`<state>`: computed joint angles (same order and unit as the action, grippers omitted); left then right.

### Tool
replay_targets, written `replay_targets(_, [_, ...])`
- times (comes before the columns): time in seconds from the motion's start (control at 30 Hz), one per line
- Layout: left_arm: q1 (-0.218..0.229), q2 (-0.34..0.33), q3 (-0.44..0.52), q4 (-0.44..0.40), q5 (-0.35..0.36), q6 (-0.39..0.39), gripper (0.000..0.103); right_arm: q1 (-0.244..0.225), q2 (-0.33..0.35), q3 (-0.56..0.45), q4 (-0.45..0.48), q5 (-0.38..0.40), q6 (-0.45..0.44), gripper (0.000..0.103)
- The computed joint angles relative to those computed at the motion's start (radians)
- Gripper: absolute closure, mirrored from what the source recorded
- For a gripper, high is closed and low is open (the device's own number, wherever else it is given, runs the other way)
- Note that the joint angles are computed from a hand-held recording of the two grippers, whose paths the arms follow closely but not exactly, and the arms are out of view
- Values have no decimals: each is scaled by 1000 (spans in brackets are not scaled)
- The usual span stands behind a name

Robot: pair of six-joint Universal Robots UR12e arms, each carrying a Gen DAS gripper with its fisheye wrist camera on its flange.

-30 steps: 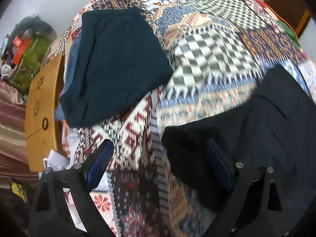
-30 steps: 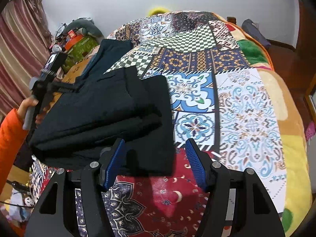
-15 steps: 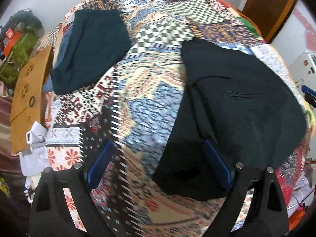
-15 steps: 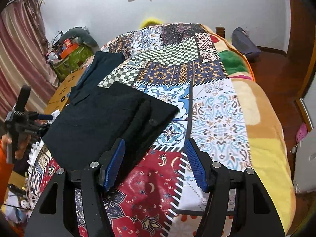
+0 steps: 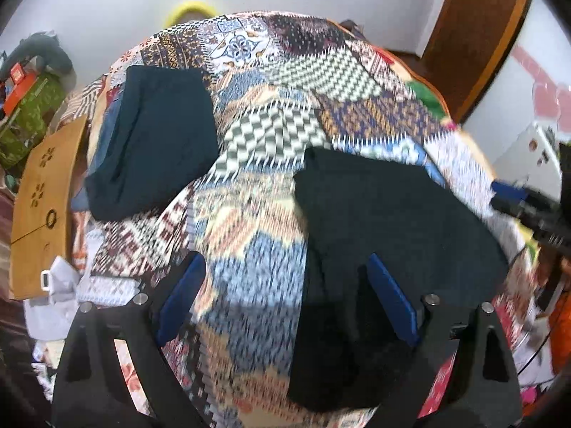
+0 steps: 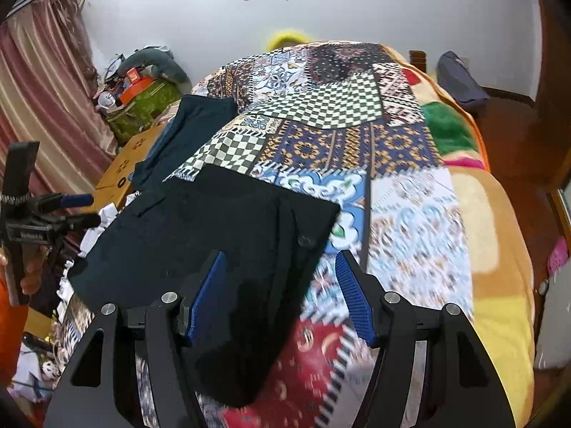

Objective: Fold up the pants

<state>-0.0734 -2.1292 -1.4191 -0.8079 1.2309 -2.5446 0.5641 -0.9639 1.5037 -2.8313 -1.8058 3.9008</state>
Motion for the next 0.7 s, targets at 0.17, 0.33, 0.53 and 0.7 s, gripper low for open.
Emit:
replay_targets(0.17, [-32,-71,92,-68,12,-9,14,-28,40,-55,36,72,-32,43])
replay_targets(0.33, [-49,-140,192,-223,-7,-5,23,-56,78,-100,84,158,-61,43])
replay_targets(0.53, [-46,-175,255,-390,-57,27,41,-73,112,-137,138,246,-116,43])
replay_targets(0.7, [-37,-181,262,-442,-113,17,53,-98,120,-115,72,366,-70,55])
